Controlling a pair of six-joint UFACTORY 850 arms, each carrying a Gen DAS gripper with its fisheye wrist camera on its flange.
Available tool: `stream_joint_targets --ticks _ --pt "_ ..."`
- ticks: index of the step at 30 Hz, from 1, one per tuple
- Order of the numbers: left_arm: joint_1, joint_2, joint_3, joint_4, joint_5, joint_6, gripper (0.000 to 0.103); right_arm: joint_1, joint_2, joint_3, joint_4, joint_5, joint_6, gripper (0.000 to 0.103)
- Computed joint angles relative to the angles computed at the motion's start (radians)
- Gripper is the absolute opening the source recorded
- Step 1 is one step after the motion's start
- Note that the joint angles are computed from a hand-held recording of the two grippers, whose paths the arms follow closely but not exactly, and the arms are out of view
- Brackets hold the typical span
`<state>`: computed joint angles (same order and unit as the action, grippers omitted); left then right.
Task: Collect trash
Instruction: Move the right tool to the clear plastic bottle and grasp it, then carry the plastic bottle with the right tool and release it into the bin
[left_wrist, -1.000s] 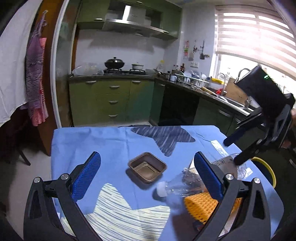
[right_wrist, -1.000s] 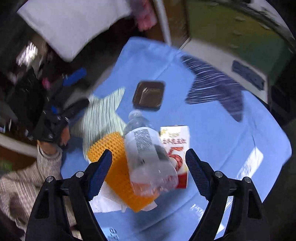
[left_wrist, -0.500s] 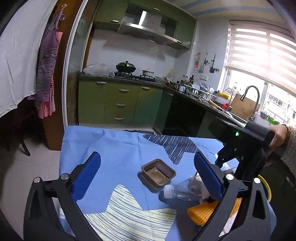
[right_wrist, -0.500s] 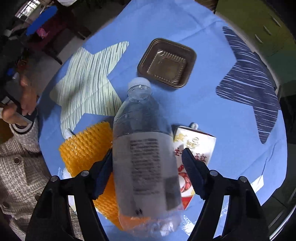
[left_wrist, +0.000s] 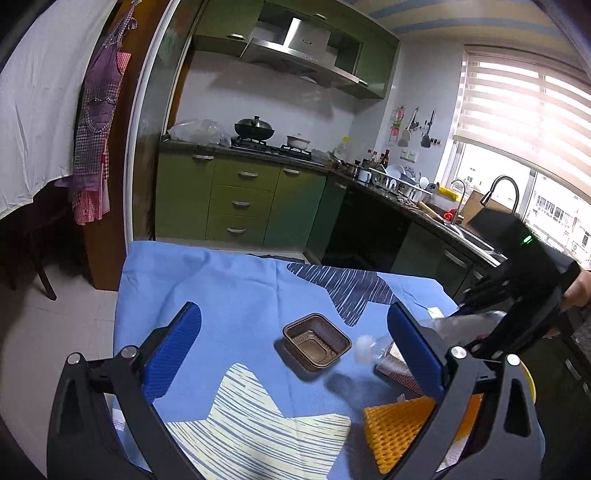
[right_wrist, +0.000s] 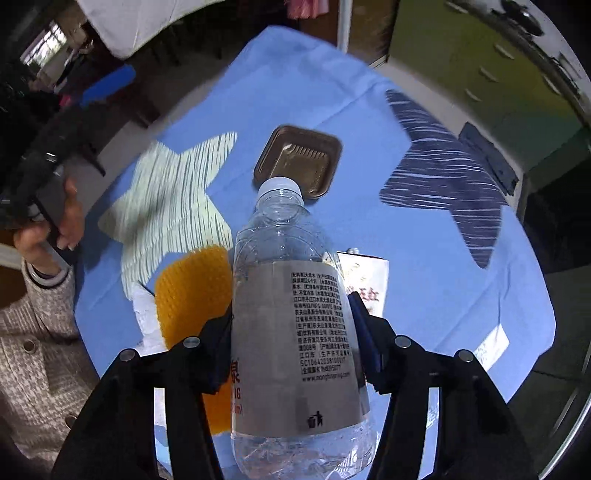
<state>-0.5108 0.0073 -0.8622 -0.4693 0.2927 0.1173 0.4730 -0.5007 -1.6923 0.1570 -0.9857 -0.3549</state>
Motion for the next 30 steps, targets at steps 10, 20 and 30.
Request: stream_joint_targets --ticks 10,20,30 --pt "-0.001 -0.007 -0.002 0.074 -0.015 -0.064 0.096 -0.140 0.428 0.427 0.014 0.209 0.200 0.056" --pt "-0.018 -0.018 -0.009 0.257 -0.017 -0.209 0.096 -0.512 0.707 0.858 -0.131 0.248 0.552 0.056" --pt "-0.044 -0.040 -0.024 0.482 -0.021 -0.329 0.096 -0.663 0.615 0.936 -0.146 0.423 0.626 0.067"
